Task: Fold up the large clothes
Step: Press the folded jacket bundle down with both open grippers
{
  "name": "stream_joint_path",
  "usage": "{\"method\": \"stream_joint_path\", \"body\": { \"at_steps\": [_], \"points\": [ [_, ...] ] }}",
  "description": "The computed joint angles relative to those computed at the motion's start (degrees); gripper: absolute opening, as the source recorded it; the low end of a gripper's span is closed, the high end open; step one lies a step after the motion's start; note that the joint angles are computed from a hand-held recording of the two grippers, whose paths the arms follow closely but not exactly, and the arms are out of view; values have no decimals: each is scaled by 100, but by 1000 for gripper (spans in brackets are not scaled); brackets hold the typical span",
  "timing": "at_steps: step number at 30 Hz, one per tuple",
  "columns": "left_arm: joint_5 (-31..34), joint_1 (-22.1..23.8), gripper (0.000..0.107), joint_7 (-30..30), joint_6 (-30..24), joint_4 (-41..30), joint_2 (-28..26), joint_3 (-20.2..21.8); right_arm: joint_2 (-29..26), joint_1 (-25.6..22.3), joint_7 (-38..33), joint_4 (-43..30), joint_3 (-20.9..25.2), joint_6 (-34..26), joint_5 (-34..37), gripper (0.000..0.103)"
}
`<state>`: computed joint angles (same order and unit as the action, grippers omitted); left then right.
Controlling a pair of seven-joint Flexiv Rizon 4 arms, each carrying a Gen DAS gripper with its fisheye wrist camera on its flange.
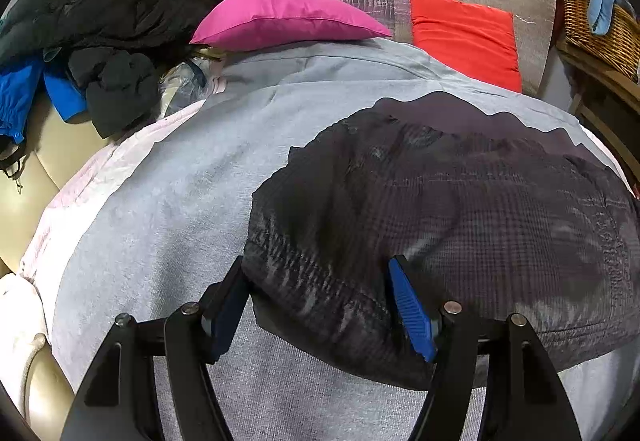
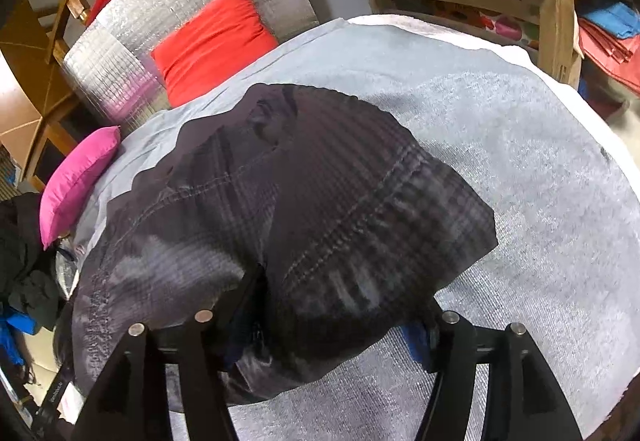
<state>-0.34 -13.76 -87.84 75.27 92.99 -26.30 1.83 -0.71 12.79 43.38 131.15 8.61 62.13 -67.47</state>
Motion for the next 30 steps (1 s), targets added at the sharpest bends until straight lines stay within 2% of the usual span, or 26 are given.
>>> {"method": "stream_joint_path", "body": {
  "at_steps": [5,7,9,10,13,16,19,22,23,25,28,30],
  "points": [
    [-5,12,71,12,4,8,5,-11,57,-204,638,146,-121,493,-481,69],
    [-1,13,71,13,15,13,7,-10,44,-348,1190,177,-213,716,-969,69],
    [16,3,71,6,17,10,6,5,-18,-442,1435,132,-263,803,-1323,69],
    [17,2,71,0,18,11,6,7,-55,-433,1284,85,-241,732,-1258,67],
    [19,2,71,-11,17,13,8,9,-80,-201,283,-134,-64,-102,-709,51],
    [33,-2,72,-16,28,14,5,13,-100,75,-381,-359,71,-995,-466,49],
    [101,-54,77,-77,33,-29,-31,81,-348,199,-981,-501,41,-1143,26,49],
    [130,-68,78,-109,7,-54,-53,95,-439,328,-1344,-628,0,-1396,158,49],
    [124,-57,78,-103,3,-41,-41,82,-424,336,-1362,-622,-15,-1365,192,49],
    [74,11,78,-17,0,-2,-6,5,-283,209,-902,-418,-100,-852,13,51],
    [-172,220,78,239,18,131,96,-219,-35,-63,-111,-58,-173,44,-185,62],
    [-616,550,78,576,71,299,204,-563,152,-271,364,153,-218,576,-449,62]
  ]
}}
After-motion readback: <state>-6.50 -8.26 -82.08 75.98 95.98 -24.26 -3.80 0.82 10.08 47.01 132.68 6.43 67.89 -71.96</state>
